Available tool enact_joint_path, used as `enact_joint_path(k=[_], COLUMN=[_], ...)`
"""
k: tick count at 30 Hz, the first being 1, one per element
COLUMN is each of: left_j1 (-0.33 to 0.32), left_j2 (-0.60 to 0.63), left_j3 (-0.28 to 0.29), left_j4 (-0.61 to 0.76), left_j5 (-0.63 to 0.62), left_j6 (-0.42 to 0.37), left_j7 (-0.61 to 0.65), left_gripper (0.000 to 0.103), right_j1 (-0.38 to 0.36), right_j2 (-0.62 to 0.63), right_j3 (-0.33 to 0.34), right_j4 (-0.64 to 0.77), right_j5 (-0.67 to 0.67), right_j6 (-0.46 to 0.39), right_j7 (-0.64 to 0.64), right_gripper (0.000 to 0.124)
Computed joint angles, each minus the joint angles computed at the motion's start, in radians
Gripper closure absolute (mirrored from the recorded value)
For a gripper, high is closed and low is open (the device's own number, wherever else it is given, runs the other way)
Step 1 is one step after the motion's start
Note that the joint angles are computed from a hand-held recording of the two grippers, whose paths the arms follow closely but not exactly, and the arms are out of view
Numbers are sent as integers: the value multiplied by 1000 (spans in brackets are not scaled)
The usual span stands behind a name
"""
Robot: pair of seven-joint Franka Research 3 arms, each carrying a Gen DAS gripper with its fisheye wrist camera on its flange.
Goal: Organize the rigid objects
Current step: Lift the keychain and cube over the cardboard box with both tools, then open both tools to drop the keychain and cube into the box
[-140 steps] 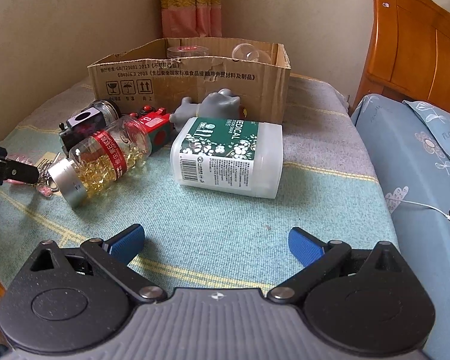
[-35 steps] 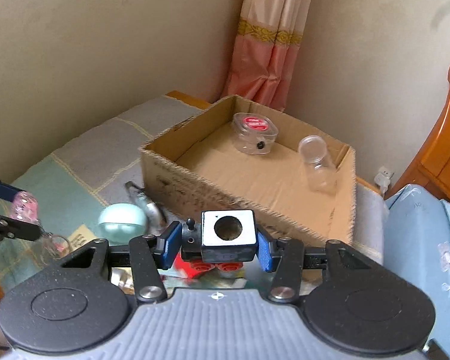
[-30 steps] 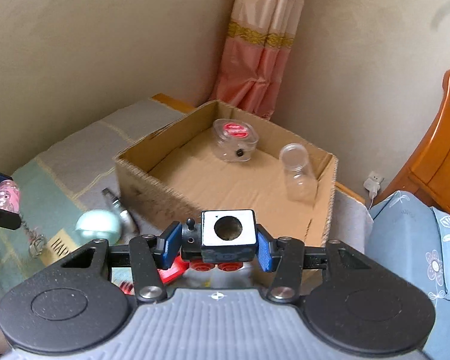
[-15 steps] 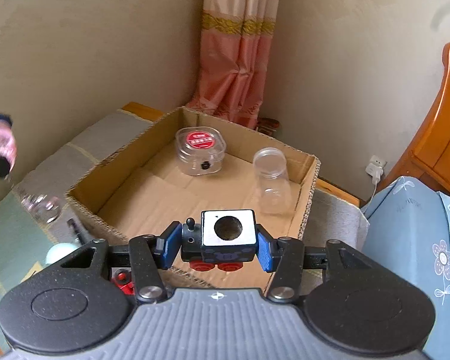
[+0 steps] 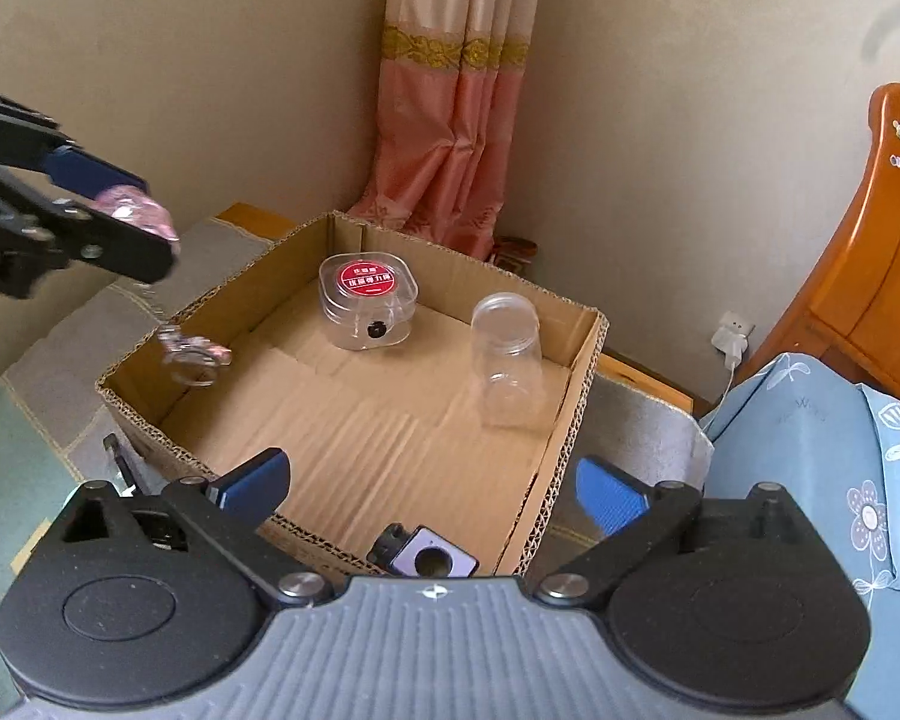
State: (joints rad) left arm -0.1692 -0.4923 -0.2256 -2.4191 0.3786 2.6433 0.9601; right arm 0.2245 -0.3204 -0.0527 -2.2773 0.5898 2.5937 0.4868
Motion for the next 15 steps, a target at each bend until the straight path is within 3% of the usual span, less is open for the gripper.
enact_joint_path(k=[14,15], left_j1=[17,18], left_j2=[127,126], left_j3=[9,11], left_j4=[78,73], left_j5=[9,8], left_j6=[-6,0], left_j7=[11,7], left_gripper=[51,47], right_j1=[6,7], right_j2=[-140,-149], right_j3=[-28,-31], right_j4=[-98,-103], right_j5=[15,16], right_j6=[-10,-10], right_j7=[-39,-42], right_gripper=[21,21])
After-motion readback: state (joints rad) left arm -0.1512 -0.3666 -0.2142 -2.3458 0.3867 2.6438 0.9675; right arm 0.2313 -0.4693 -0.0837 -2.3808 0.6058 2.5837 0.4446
